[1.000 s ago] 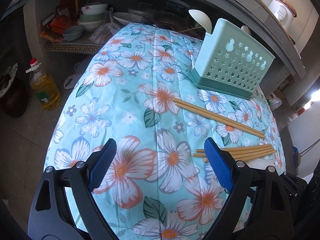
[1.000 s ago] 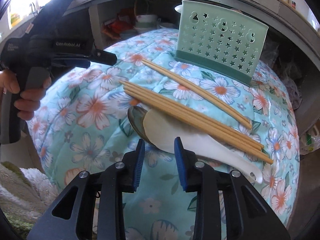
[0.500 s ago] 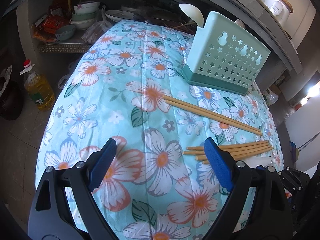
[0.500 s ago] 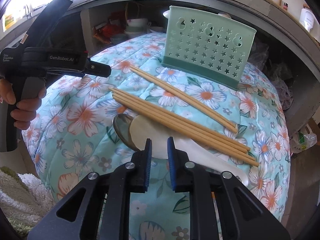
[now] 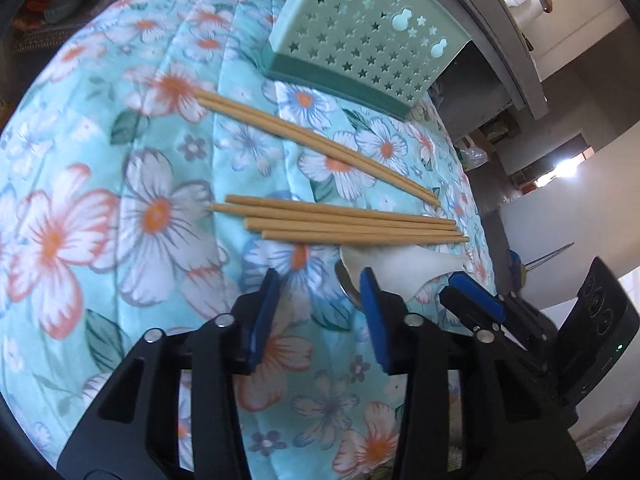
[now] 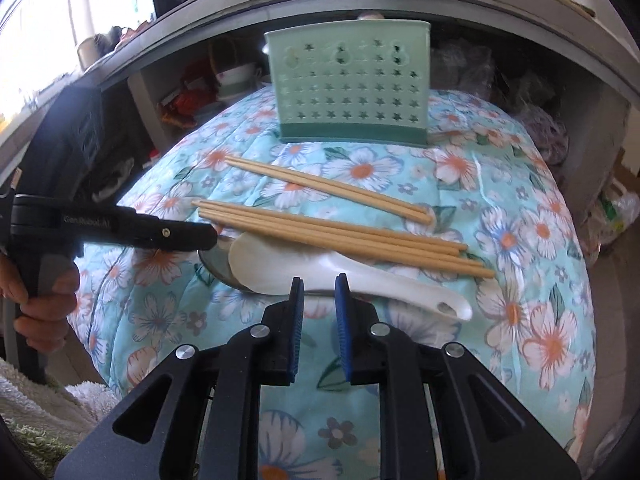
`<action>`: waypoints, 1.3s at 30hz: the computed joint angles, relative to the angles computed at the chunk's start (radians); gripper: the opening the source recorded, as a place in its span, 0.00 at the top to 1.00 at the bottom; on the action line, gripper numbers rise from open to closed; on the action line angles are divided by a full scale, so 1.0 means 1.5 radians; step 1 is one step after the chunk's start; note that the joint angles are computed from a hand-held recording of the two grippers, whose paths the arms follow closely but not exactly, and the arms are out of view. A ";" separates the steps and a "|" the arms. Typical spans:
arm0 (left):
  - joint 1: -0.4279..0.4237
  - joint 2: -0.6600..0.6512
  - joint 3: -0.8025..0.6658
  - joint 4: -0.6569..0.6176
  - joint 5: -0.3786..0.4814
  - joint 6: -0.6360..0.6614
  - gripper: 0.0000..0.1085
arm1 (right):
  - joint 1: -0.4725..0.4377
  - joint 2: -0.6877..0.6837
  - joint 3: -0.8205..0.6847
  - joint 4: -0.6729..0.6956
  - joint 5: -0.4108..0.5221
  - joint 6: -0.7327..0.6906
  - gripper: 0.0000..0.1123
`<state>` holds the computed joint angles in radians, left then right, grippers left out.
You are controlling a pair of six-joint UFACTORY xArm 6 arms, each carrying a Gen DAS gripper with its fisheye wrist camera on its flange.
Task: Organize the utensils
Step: 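Move both open tools back toward the utensils beside the chopsticks, then grasp the silver spoon by its handle with the left tool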
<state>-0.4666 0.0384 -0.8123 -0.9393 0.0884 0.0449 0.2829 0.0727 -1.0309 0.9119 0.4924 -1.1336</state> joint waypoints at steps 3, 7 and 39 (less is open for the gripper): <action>0.003 0.012 -0.021 -0.076 0.024 0.054 0.74 | -0.010 0.003 -0.002 0.017 0.019 0.015 0.85; 0.009 0.018 -0.031 -0.082 0.050 0.043 0.85 | -0.011 -0.008 0.011 0.055 0.012 -0.001 0.85; 0.176 -0.282 0.189 0.781 0.220 -0.754 0.99 | 0.032 -0.030 0.037 0.078 0.017 -0.143 0.66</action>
